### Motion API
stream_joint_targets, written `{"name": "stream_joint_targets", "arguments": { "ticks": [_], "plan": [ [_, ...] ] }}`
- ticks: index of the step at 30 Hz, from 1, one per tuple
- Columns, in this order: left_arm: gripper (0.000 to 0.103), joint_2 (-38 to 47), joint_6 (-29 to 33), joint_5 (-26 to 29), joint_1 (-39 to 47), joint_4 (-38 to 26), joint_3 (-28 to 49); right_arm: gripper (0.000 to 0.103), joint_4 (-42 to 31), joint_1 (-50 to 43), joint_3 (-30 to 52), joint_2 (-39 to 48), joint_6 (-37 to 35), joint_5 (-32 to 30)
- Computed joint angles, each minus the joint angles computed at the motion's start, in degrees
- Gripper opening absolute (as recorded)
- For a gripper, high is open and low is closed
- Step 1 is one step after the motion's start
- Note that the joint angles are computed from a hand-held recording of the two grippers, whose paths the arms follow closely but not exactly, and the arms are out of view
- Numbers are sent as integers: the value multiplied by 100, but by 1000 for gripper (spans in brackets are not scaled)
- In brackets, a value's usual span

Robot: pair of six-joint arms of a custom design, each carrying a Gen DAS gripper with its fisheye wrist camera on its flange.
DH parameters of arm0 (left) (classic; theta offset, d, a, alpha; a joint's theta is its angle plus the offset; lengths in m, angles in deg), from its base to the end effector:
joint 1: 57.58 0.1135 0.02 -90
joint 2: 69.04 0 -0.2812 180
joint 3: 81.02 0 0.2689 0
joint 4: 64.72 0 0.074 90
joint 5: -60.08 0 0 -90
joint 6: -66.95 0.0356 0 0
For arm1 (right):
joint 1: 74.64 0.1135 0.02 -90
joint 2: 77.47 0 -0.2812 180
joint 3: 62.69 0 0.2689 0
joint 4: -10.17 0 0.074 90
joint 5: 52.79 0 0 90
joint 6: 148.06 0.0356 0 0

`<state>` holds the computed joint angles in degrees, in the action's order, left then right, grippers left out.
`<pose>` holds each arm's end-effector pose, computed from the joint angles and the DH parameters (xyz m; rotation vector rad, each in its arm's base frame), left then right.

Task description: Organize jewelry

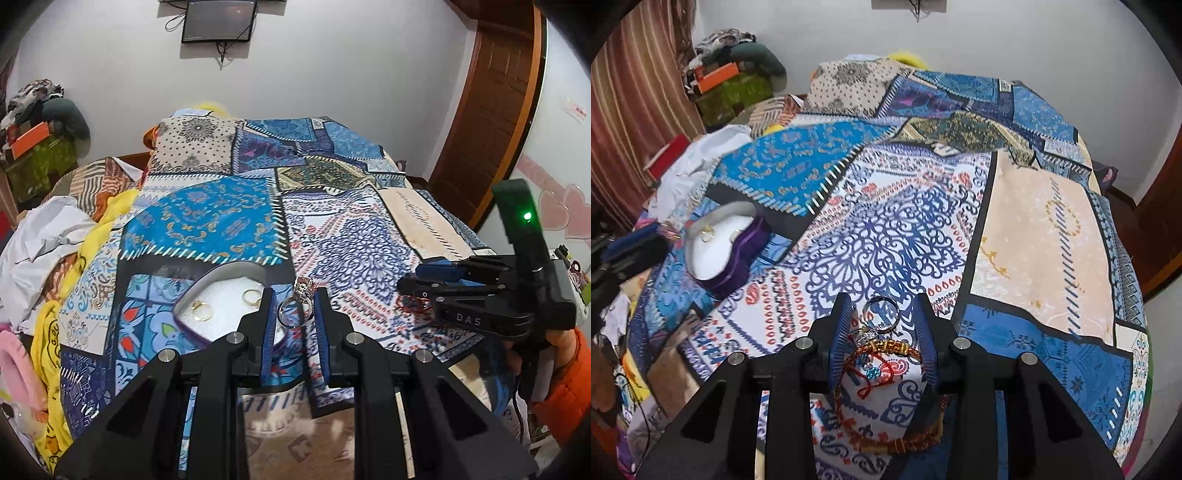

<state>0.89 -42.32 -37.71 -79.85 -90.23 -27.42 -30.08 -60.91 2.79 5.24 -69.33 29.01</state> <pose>0.2452 -0.0952 0.2291 -0.0098 2.3025 -0.2182 0.2901 0.0761 0.2207 -0.6088 2.4978 0.2003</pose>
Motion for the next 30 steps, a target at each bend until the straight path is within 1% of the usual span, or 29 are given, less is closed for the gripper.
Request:
{"name": "stream_joint_targets", "arguments": {
  "ticks": [3, 4, 13, 22, 26, 30],
  "plan": [
    [19, -42, 34, 24, 100, 32, -102, 25, 48, 33, -38, 51, -20, 85],
    [19, -52, 43, 56, 147, 53, -138, 20, 24, 36, -38, 35, -34, 94],
    [19, -245, 127, 203, 492, 163, -334, 20, 18, 302, 69, -251, 264, 178],
    [19, -595, 411, 349, 1022, -4, -404, 20, 124, 1006, 350, -608, 781, 30],
    [19, -739, 546, 387, 1228, -33, -467, 20, 267, 1363, 439, -615, 982, -35],
    [19, -753, 609, 495, 1423, 26, -527, 20, 380, 1655, 572, -447, 1075, -18]
  ]
}}
